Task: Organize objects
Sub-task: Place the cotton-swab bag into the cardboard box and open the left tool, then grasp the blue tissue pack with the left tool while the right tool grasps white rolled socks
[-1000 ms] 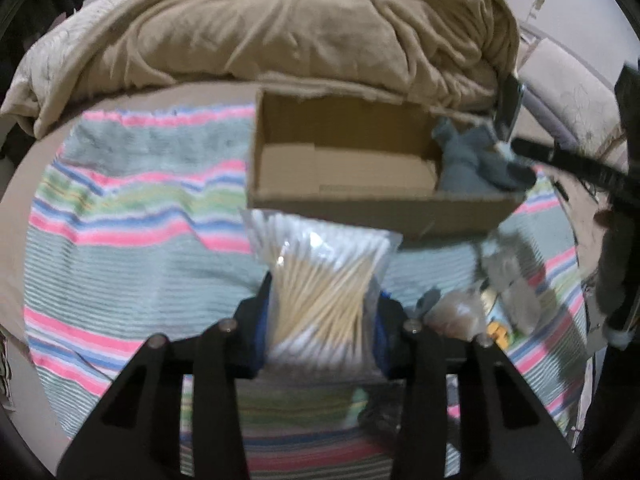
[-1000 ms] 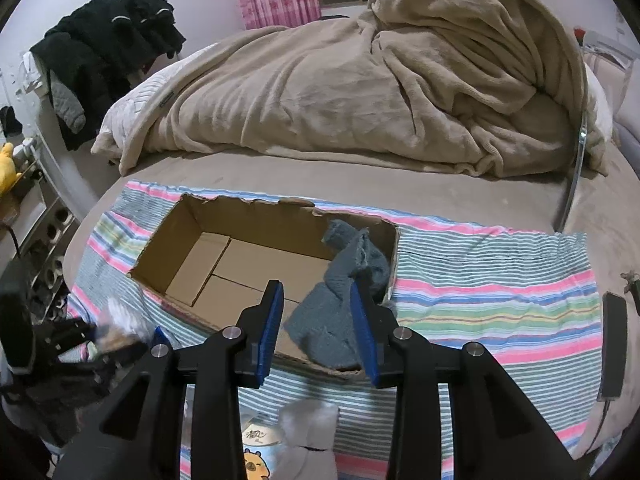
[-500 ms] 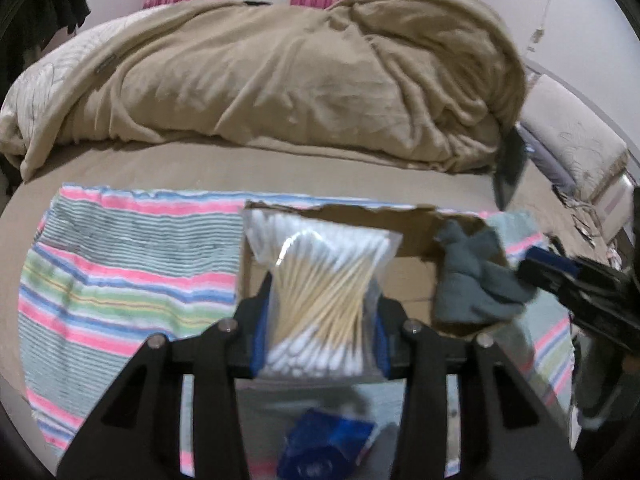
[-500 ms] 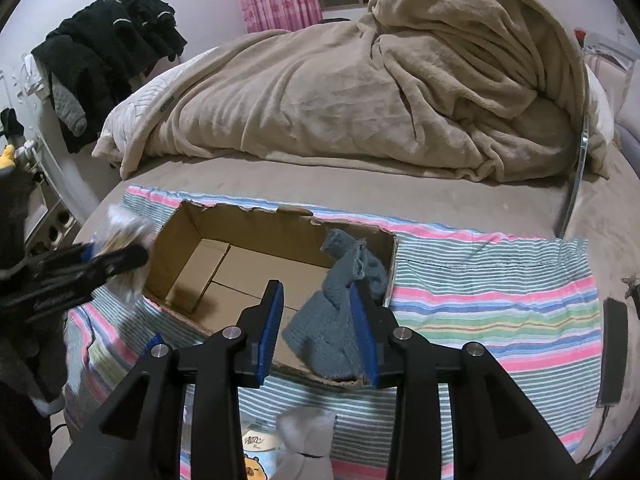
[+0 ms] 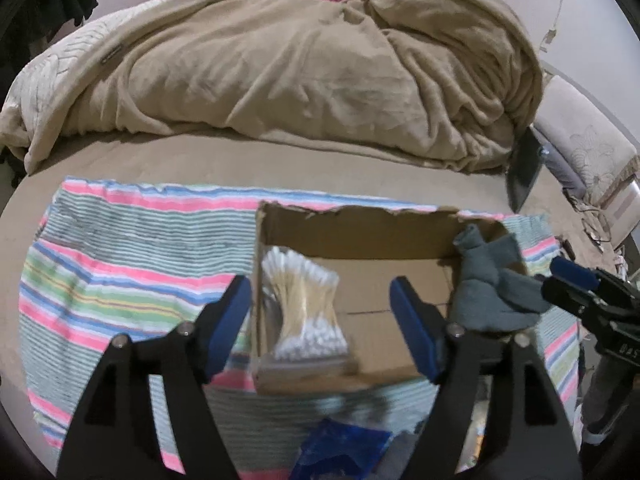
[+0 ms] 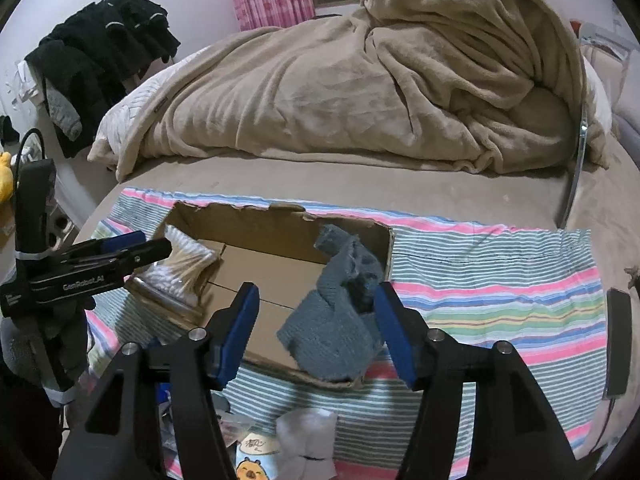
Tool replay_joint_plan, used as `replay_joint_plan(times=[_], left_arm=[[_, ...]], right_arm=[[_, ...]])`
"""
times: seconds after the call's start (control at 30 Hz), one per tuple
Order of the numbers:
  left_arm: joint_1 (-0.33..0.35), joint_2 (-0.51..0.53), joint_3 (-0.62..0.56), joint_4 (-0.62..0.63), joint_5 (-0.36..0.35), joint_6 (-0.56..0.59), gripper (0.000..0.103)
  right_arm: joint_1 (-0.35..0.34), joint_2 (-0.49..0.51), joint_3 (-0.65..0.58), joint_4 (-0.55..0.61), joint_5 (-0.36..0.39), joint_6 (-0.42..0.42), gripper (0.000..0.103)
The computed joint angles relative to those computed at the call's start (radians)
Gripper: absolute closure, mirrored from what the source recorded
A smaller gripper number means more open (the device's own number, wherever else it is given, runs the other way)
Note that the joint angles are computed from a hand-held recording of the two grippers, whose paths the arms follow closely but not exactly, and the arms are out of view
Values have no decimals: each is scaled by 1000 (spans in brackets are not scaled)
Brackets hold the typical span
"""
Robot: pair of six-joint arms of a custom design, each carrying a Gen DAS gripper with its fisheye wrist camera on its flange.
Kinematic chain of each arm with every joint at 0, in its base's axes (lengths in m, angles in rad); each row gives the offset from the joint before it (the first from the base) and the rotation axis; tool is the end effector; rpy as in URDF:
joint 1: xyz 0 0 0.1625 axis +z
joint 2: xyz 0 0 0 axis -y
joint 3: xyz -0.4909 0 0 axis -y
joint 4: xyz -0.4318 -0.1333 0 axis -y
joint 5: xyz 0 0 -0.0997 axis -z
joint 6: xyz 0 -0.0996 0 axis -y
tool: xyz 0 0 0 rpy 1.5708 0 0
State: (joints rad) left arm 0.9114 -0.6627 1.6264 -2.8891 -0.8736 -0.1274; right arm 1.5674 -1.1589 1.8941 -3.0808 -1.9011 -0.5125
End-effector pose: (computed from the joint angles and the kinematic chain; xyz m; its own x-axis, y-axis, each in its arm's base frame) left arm -0.3056 -0.7163 0.0729 -0.8095 0.1969 -0.5531 0.4755 0.7725 -0.4209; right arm 0.0988 -0.6543 0.3251 -0.8249 -0.1498 0.5450 -0.4614 0.7356 -0.4961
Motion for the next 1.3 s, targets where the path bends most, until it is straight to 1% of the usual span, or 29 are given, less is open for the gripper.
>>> replay_joint_plan(times=[0.47, 0.67, 0.93, 1.3], left_arm=[[-101, -144, 218, -94, 39, -44, 29], [-124, -174, 282, -103, 41, -81, 25], [-122, -180, 329, -71, 33, -131, 25], [-89, -142, 328, -20, 29, -161, 25]], right_arm=[[40, -97, 132, -69, -29, 6, 39], [42, -132, 186, -80, -39, 14, 39], [28, -146, 232, -67, -39, 23, 39], [-12, -131, 246, -37, -38, 36, 39]])
